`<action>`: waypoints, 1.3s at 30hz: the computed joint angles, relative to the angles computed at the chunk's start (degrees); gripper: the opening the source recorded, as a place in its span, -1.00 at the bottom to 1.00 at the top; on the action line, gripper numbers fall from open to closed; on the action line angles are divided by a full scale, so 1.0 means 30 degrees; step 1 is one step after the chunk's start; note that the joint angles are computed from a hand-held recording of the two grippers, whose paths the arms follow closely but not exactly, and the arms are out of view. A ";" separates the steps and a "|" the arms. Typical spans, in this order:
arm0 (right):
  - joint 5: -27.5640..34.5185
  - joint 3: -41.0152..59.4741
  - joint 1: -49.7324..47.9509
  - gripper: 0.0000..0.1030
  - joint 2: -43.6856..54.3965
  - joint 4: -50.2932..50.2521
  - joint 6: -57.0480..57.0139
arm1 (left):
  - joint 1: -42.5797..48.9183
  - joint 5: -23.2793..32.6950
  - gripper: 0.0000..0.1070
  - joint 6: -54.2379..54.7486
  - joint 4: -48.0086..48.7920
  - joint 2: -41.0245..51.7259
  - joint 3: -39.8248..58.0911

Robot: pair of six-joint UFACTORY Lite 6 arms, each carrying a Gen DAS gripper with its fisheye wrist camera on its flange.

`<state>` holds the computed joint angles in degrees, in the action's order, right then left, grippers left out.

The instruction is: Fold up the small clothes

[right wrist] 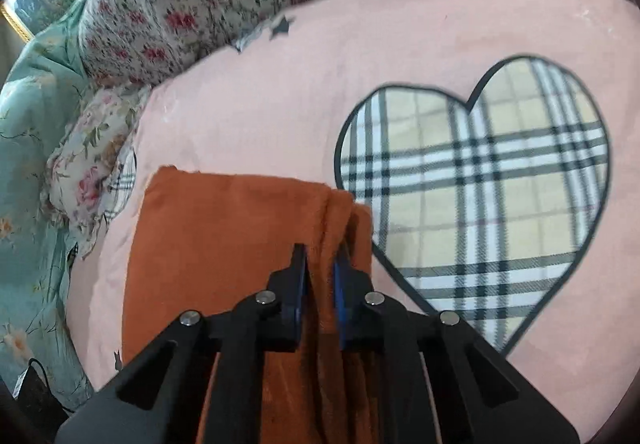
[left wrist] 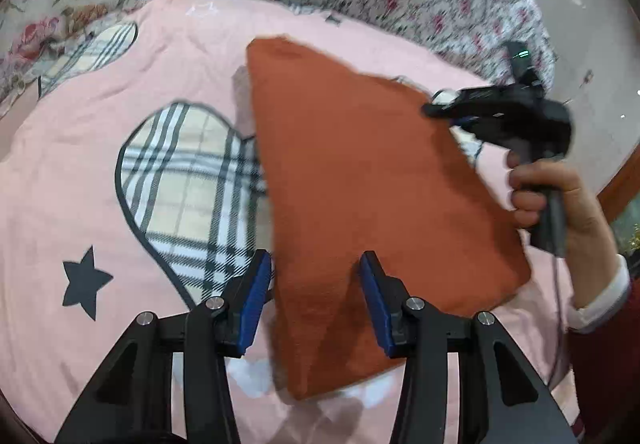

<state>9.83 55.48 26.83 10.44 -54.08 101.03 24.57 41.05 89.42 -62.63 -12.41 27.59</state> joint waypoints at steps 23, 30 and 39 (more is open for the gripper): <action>0.2432 -0.6119 0.5702 -0.75 -0.5205 -0.7301 1.2748 | -0.0110 -0.0757 0.00 -0.1885 0.1545 -0.1250 -0.1401; 0.7231 -0.6434 1.1235 -0.62 -0.7811 -0.3957 1.1386 | 0.1545 0.0290 0.00 -0.2239 0.3281 -0.3858 -0.2935; 1.0387 -0.6624 1.6068 -0.14 -0.6739 -0.1914 1.2613 | 0.4789 0.2679 0.12 -0.2022 0.5984 -0.8943 -0.5415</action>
<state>40.99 35.61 75.04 -9.77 -59.83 138.87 38.94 49.09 83.35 -44.68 -39.24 11.35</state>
